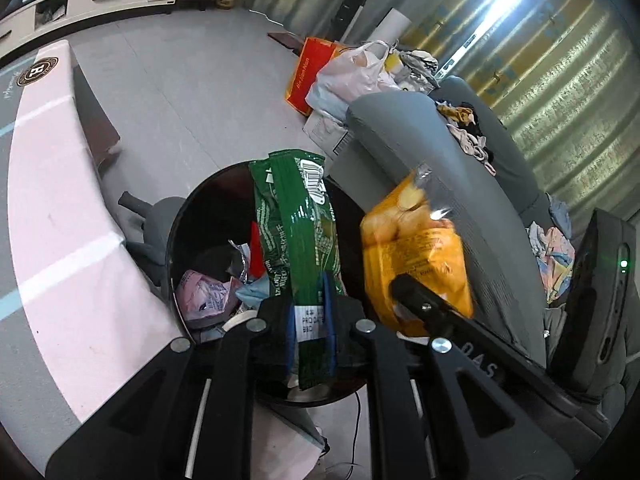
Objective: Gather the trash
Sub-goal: 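Carry the chip bag and green packet to the black bin and release them, then grasp the medicine box with the left tool while the right tool grasps the blue glove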
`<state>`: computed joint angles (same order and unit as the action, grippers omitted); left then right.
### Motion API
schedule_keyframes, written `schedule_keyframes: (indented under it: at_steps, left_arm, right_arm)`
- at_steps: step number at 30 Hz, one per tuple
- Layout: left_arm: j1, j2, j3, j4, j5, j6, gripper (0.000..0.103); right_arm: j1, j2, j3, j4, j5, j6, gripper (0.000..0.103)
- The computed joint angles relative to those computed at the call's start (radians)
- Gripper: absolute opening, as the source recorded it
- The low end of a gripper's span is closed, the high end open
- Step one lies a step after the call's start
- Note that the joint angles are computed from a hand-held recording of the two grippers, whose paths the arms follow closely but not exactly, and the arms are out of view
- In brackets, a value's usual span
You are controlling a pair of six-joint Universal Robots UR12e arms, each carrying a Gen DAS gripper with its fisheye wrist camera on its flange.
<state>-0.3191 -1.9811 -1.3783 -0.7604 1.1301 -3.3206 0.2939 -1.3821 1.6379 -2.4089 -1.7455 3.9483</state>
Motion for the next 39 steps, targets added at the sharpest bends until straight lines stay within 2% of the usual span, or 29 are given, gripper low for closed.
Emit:
schedule_keyframes:
  at_steps: [1,2,3,6,9,11,15,18,25,26,28,31,33,35,37,39]
  left_arm:
    - [0.0,-0.002,0.0,0.002,-0.002,-0.001,0.019]
    - [-0.002,-0.006,0.002,0.001,-0.006,-0.006,0.034]
    - [0.0,-0.007,0.002,-0.001,-0.012,-0.014,0.043]
    - [0.001,-0.001,-0.005,0.023,0.007,-0.038,0.062]
    - [0.012,0.012,-0.014,0.028,0.005,-0.042,0.075]
    - [0.018,0.024,-0.021,0.037,0.032,-0.046,0.076]
    - [0.03,0.061,-0.053,0.089,0.167,-0.044,0.086]
    - [0.042,0.086,-0.073,0.12,0.278,-0.046,0.087]
    - [0.123,0.156,-0.134,0.143,0.419,-0.112,0.087]
    - [0.133,0.164,-0.139,0.139,0.433,-0.12,0.087]
    - [0.172,0.186,-0.158,0.128,0.474,-0.145,0.087]
    - [0.231,0.213,-0.188,0.126,0.537,-0.178,0.087]
    - [0.27,0.225,-0.205,0.117,0.582,-0.192,0.087]
    - [0.309,0.232,-0.22,0.105,0.604,-0.2,0.086]
    - [0.341,0.24,-0.241,0.108,0.595,-0.206,0.084]
    - [0.372,0.244,-0.262,0.119,0.572,-0.208,0.076]
  right_arm:
    - [0.0,-0.001,0.0,0.001,-0.001,0.003,0.019]
    - [0.0,0.0,-0.001,0.006,-0.002,0.005,0.021]
    - [0.0,0.0,-0.004,0.012,-0.001,0.001,0.024]
    - [0.004,-0.006,0.002,0.003,-0.014,0.004,0.038]
    - [0.004,-0.013,0.01,-0.017,-0.019,0.016,0.054]
    - [0.006,-0.018,0.017,-0.049,-0.019,0.023,0.061]
    - [0.02,-0.016,0.011,-0.098,-0.026,0.002,0.066]
    - [0.033,-0.005,-0.006,-0.113,-0.028,-0.03,0.066]
    - [0.086,0.036,-0.091,-0.076,-0.083,-0.123,0.066]
    - [0.094,0.044,-0.104,-0.08,-0.084,-0.144,0.066]
    - [0.118,0.071,-0.149,-0.084,-0.094,-0.209,0.075]
    - [0.158,0.136,-0.255,-0.074,-0.1,-0.331,0.076]
    - [0.177,0.195,-0.345,-0.088,-0.034,-0.431,0.076]
    - [0.192,0.253,-0.439,-0.052,0.035,-0.518,0.076]
    - [0.209,0.328,-0.556,0.013,0.126,-0.631,0.076]
    - [0.232,0.421,-0.697,0.113,0.19,-0.725,0.076]
